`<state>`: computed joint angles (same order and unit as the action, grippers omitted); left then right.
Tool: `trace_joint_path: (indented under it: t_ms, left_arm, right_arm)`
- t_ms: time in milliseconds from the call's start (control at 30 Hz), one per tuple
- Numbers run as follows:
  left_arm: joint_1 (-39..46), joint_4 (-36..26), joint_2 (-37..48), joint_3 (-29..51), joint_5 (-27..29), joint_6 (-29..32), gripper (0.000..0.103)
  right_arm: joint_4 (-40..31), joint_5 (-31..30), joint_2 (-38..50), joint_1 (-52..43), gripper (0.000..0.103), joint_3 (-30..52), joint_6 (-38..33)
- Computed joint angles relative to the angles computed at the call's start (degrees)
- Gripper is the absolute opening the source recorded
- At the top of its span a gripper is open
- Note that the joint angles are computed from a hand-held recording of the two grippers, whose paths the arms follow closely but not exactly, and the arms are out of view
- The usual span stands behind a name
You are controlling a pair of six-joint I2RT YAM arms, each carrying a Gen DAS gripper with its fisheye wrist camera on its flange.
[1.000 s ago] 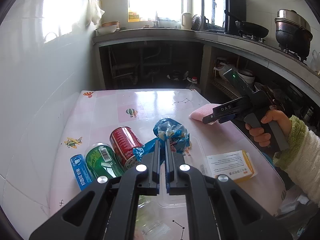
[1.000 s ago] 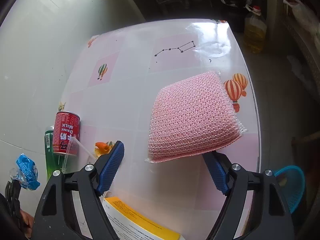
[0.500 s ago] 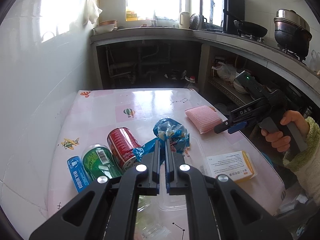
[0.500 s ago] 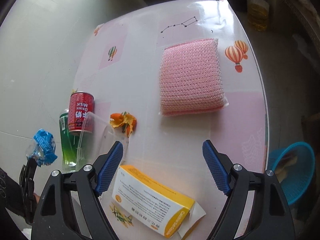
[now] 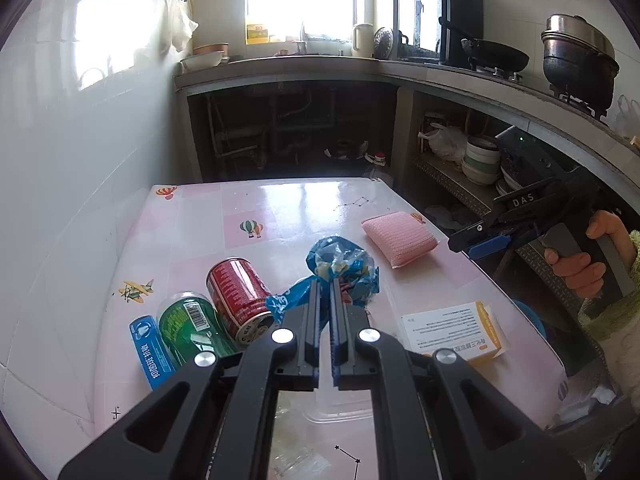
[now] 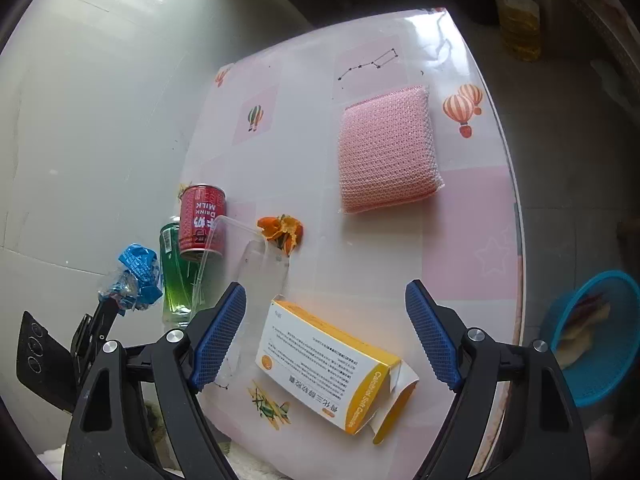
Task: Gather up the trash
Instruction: 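Reposition the open right gripper above the pink sponge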
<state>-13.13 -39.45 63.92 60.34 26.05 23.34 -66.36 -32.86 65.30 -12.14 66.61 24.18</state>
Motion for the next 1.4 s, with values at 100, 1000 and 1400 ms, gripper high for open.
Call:
trace_joint_path:
  t_ms: [100, 1000, 1400]
  left_arm:
    - [-0.04, -0.1, -0.1, -0.05, -0.04, 0.07, 0.004]
    - [-0.92, -0.61, -0.7, -0.28, -0.69, 0.11, 0.004]
    - [-1.23, -0.86, -0.73, -0.08, -0.84, 0.18, 0.004]
  right_arm:
    - [-0.31, -0.24, -0.48, -0.29, 0.079, 0.17, 0.15]
    - [0.28, -0.09, -1.28, 1.0, 0.079, 0.03, 1.75]
    - [0.18, -0.28, -1.47, 0.78, 0.079, -0.04, 1.66]
